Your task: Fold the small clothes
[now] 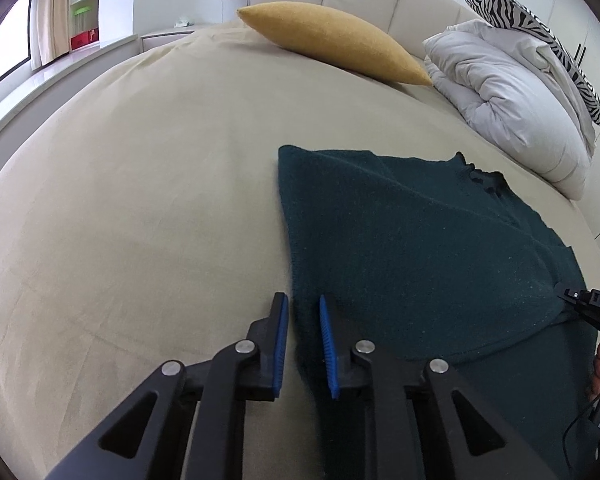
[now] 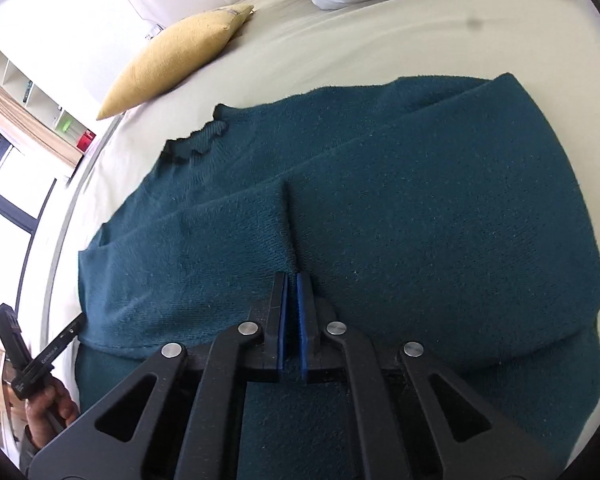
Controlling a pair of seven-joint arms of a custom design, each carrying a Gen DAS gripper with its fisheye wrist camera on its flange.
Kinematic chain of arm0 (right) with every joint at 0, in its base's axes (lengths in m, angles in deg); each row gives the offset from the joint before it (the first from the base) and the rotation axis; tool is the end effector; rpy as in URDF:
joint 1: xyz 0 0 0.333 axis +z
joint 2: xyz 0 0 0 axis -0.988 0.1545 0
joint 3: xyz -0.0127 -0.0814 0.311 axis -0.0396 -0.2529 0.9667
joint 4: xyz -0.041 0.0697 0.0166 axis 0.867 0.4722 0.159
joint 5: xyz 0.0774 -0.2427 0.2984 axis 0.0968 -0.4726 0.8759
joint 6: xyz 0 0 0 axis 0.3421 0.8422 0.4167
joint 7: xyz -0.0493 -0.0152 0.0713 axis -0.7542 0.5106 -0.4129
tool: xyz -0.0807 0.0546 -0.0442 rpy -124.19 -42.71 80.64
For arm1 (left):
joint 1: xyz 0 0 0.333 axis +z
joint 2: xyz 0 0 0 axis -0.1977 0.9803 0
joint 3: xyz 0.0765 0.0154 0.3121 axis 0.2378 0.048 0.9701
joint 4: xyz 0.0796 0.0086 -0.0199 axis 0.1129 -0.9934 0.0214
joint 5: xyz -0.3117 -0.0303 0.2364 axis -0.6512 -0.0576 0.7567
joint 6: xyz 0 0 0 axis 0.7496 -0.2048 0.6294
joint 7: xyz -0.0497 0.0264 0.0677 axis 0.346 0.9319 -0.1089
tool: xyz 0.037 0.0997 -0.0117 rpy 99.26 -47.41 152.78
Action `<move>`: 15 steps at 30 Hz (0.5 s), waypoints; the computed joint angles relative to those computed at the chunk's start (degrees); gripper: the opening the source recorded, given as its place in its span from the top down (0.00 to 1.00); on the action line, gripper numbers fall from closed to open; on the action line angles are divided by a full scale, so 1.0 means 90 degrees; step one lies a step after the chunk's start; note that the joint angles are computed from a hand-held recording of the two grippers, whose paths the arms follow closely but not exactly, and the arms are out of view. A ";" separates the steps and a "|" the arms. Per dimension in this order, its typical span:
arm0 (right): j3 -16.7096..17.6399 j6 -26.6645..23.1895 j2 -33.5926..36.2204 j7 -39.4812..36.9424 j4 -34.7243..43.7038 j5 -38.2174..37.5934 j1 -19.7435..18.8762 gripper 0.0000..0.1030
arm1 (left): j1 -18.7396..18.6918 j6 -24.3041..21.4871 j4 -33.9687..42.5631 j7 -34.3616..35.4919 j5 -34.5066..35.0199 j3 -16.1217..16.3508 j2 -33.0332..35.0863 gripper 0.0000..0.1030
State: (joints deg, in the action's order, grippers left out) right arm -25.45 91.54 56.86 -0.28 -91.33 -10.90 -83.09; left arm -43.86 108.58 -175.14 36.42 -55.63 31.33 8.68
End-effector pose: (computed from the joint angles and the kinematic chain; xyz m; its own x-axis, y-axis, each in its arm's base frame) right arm 0.7690 0.1028 0.3551 0.2291 -0.8659 -0.4446 -0.9077 -0.0251 -0.4189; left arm 0.6187 -0.1090 0.3195 0.3999 -0.8858 0.2355 -0.6833 -0.4594 -0.5675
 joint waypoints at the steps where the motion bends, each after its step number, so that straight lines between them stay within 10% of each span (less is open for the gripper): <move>1: 0.0002 -0.0011 -0.0018 0.0013 0.0010 0.0004 -0.0004 0.92 | 0.0061 0.0072 -0.0095 0.0137 -0.0229 -0.0069 -0.0097 0.81; 5: 0.0260 0.0613 -0.0482 -0.0341 -0.0556 0.0552 -0.0260 0.91 | -0.1140 0.0174 -0.0302 -0.0748 0.0485 0.1314 -0.0338 0.81; 7: 0.0388 0.0619 -0.0548 -0.0569 -0.0560 0.0806 -0.0341 0.91 | -0.1170 0.0059 -0.0137 -0.0777 0.0665 0.1391 -0.0340 0.81; 12: 0.0366 0.0306 -0.0354 -0.0825 -0.0153 0.0846 -0.0068 0.90 | 0.0037 -0.0753 0.1100 -0.0001 0.0579 0.0115 0.0227 0.81; 15: 0.0192 0.0180 -0.0113 -0.0719 0.0112 0.0551 0.0212 0.67 | 0.0833 -0.1458 0.1741 0.0710 0.0187 -0.0779 0.0738 0.80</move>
State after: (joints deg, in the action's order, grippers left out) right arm -23.72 93.16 55.84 -6.75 -90.32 -5.93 -81.18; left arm -36.36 95.46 -159.47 42.81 -53.94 24.32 15.32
